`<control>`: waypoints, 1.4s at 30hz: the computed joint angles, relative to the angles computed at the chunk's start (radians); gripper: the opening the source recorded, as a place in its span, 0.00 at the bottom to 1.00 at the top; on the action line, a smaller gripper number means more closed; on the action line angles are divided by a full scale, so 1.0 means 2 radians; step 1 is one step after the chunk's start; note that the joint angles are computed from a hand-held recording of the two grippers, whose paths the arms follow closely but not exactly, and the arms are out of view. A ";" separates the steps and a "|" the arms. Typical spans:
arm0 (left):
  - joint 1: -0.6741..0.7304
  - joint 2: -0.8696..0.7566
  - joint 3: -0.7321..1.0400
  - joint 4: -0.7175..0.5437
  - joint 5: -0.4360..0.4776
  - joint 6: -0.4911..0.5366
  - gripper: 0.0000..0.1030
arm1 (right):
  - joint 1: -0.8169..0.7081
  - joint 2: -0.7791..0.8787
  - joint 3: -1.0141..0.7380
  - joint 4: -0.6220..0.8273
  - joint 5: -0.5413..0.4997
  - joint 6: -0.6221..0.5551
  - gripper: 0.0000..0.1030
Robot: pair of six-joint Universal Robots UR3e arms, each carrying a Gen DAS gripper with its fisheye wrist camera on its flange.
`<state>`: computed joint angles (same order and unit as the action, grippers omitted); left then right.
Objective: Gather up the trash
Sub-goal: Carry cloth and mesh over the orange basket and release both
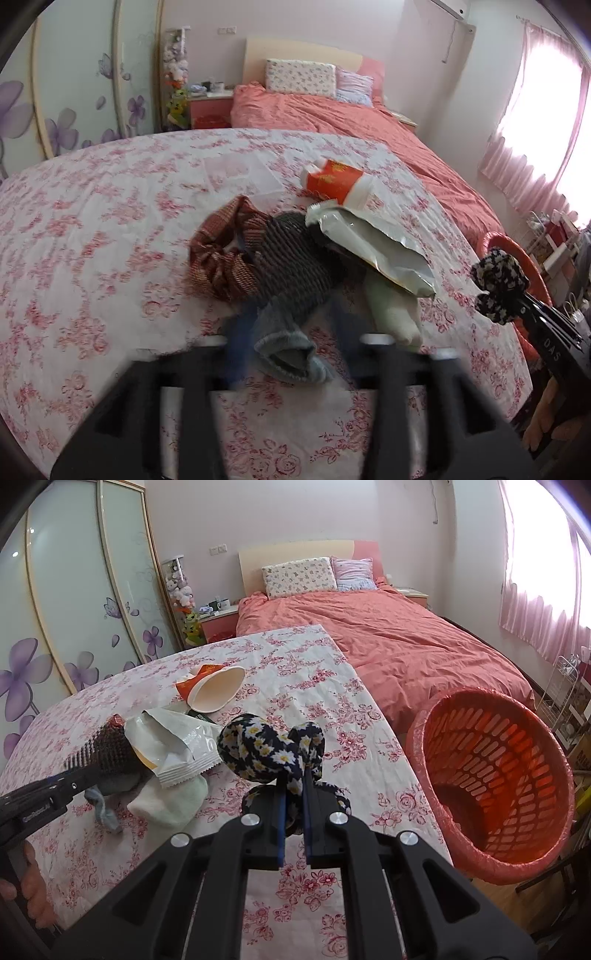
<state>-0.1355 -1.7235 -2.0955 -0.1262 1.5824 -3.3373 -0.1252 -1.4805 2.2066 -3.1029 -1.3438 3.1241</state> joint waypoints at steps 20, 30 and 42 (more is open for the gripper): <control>0.001 0.059 0.022 -0.001 0.000 0.006 0.02 | -0.020 -0.046 0.001 0.024 0.027 -0.005 0.08; -0.003 0.100 0.079 -0.034 0.003 0.004 0.02 | -0.057 -0.119 -0.008 0.074 0.083 -0.011 0.08; -0.082 0.017 0.190 -0.041 -0.024 0.007 0.02 | -0.170 -0.226 0.027 0.138 0.131 -0.053 0.08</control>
<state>-0.2993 -1.6887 -1.7146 -0.2084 1.5337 -3.3238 -0.4647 -1.9333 2.2600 -2.8277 -1.0820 3.0186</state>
